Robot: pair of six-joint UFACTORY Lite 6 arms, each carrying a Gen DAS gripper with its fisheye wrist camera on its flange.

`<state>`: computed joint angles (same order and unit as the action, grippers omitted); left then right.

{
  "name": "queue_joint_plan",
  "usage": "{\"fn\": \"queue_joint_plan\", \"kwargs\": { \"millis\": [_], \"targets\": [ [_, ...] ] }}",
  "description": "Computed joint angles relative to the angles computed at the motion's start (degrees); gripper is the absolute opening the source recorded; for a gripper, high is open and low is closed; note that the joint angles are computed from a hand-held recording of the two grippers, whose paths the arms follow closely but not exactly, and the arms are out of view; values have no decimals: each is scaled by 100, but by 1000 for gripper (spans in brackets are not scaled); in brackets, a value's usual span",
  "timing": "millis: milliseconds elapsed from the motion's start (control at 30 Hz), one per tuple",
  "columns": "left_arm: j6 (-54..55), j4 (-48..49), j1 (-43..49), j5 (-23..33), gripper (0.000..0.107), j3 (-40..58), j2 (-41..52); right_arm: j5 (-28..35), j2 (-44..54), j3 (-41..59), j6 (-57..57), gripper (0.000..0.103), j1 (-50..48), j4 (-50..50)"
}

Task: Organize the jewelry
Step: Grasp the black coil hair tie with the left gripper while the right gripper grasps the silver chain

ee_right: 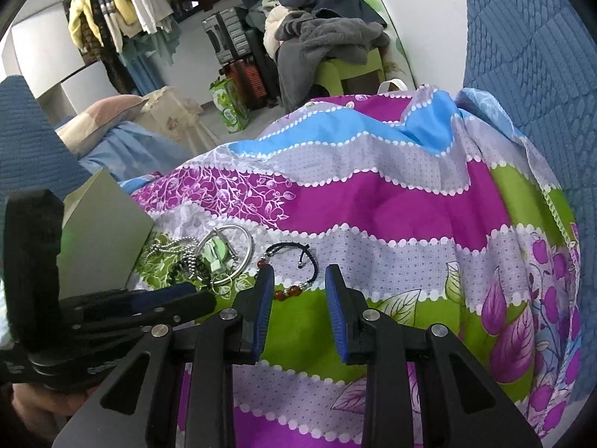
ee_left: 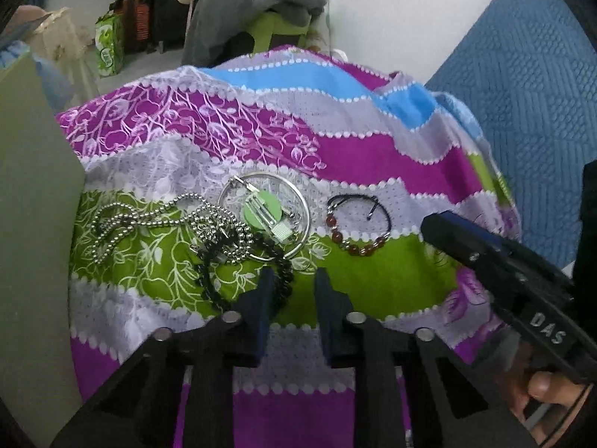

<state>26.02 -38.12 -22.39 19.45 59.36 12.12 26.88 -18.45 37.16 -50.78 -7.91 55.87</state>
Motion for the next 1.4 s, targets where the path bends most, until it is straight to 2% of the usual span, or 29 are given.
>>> {"fn": "queue_joint_plan", "kwargs": {
  "millis": [33, 67, 233, 367, 567, 733, 900, 1200, 1400],
  "targets": [
    [-188, 220, -52, -135, 7, -43, -24, 3, 15, 10, -10, 26, 9, 6],
    [-315, 368, -75, -160, 8, -43, -21, -12, 40, 22, -24, 26, 31, 23],
    [-196, 175, 12, -39, 7, -80, -72, -79, 97, 66, -10, 26, 211, -8],
    [23, -148, 123, 92, 6, -341, -336, 110, 142, 91, -192, 26, 219, 215],
    [522, -758, 349, 586, 6, -1025, -1217, 275, 67, 57, -119, 26, 362, 213],
    [541, -837, 550, 1081, 6, -1615, -2092, 579, 53, 27, -164, 26, 562, 283],
    [608, -936, 747, 1338, 6, -2080, -2533, 992, 310, 152, -338, 27, 908, 550],
    [1062, -1259, 1428, 1793, 6, -2647, -2991, 866, 1441, 955, -723, 32, 1912, 674],
    [1257, -1430, 1720, 1962, 6, -2720, -3024, 419, 2011, 1373, -613, 30, 2568, 386]
  ]
}}
